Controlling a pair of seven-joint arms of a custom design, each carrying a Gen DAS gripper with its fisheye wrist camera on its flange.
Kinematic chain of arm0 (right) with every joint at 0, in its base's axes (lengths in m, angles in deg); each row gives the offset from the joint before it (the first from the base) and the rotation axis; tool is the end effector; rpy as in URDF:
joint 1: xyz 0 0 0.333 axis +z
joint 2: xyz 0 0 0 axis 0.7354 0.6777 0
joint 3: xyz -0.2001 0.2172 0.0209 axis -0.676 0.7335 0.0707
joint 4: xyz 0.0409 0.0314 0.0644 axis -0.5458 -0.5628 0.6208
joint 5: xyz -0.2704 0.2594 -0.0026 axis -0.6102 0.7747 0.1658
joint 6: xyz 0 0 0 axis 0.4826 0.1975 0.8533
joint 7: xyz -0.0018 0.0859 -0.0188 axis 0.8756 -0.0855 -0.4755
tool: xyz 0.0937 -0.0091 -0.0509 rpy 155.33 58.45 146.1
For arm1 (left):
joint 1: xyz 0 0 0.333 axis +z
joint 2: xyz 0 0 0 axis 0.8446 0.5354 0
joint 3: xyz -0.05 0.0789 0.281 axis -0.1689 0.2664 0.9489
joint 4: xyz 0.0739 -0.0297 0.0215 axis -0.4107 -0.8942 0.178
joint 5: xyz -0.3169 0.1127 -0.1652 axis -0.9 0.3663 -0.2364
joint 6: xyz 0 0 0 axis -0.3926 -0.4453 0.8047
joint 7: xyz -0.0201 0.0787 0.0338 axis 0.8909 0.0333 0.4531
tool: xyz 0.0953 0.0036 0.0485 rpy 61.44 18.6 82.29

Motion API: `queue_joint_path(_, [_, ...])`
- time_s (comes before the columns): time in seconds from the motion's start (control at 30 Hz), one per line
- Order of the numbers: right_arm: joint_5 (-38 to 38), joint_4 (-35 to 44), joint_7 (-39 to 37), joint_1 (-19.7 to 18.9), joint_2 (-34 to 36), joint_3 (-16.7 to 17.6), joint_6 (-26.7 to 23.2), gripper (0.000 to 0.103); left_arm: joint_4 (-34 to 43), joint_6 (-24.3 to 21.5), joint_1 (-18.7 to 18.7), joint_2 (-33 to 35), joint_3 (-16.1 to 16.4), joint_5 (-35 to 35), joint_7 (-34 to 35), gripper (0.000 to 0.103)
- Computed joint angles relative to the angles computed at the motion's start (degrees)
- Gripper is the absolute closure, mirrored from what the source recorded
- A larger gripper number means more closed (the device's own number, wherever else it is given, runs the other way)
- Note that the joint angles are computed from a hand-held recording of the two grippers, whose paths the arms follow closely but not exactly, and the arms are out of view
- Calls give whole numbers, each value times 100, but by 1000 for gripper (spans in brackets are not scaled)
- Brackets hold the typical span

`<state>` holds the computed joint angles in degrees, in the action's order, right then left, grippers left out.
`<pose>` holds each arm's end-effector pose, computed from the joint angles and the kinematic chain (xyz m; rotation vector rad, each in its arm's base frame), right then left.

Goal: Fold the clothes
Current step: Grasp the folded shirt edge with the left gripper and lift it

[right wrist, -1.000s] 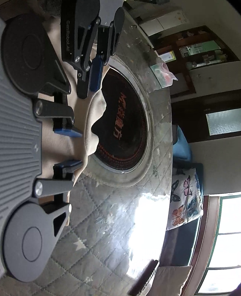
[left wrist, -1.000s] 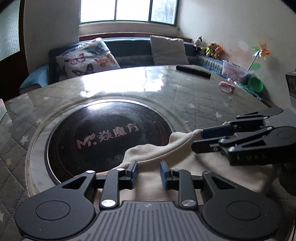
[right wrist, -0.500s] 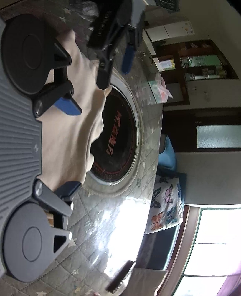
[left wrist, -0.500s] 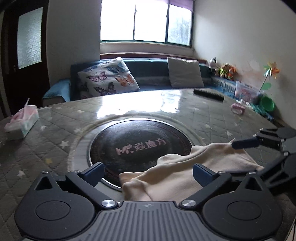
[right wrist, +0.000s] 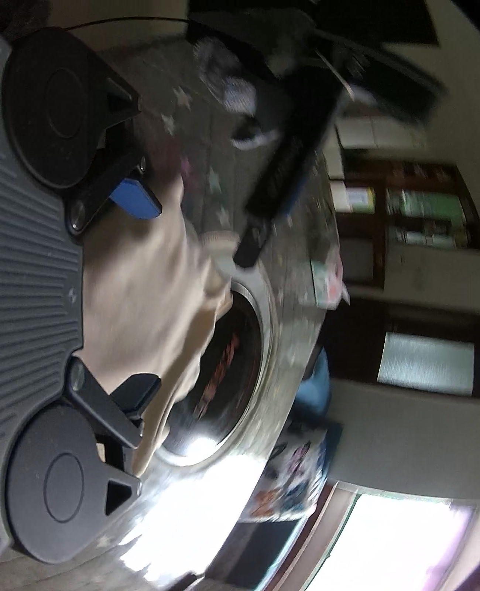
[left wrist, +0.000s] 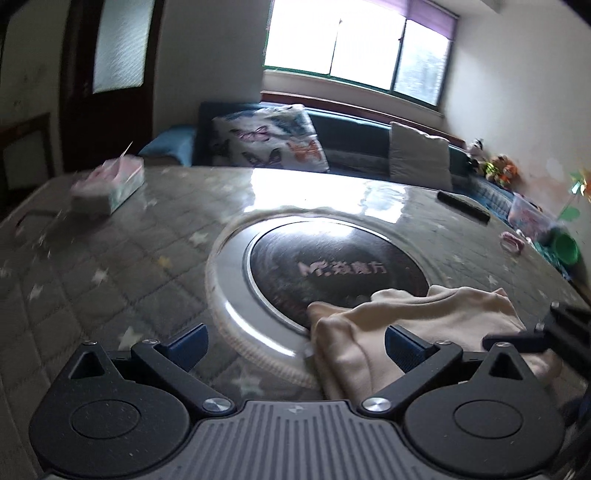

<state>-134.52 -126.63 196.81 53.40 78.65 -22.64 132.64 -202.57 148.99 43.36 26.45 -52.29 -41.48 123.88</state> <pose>0.4415 0.2571 0.4602 -2.0217 1.1463 -0.7541 0.5213 -0.3242 0.5007 -1.4176 2.0987 -1.1823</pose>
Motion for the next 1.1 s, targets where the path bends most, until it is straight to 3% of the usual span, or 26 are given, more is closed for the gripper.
queue_joint_path(0.17, [-333,307,-371,406,275,-14,-270,22,-128,-128,349,-122,-401,-1185,641,2])
queue_joint_path(0.3, [-801,598,-444,778,514,-117,-632,34,-73,-384,454,-136,-581,-2423,1409,10])
queue_joint_path(0.37, [-1072,745,-401,964,636,-178,-881,49,25,-563,406,-92,-530,-2794,1553,11])
queue_joint_path(0.43, [-1348,845,-296,1149,716,-260,-1100,56,115,-743,353,-55,-475,-3088,1614,11])
queue_joint_path(0.6, [-1671,839,181,1477,628,-591,-1137,85,308,-1095,282,19,-437,-3859,1873,12])
queue_joint_path(0.87, [-2183,590,1238,1276,195,-712,-638,91,679,-1621,161,224,-344,-4505,1407,19])
queue_joint_path(1.1, [-2259,316,1578,896,-150,-584,-255,91,904,-1984,239,401,-438,-5319,1271,47])
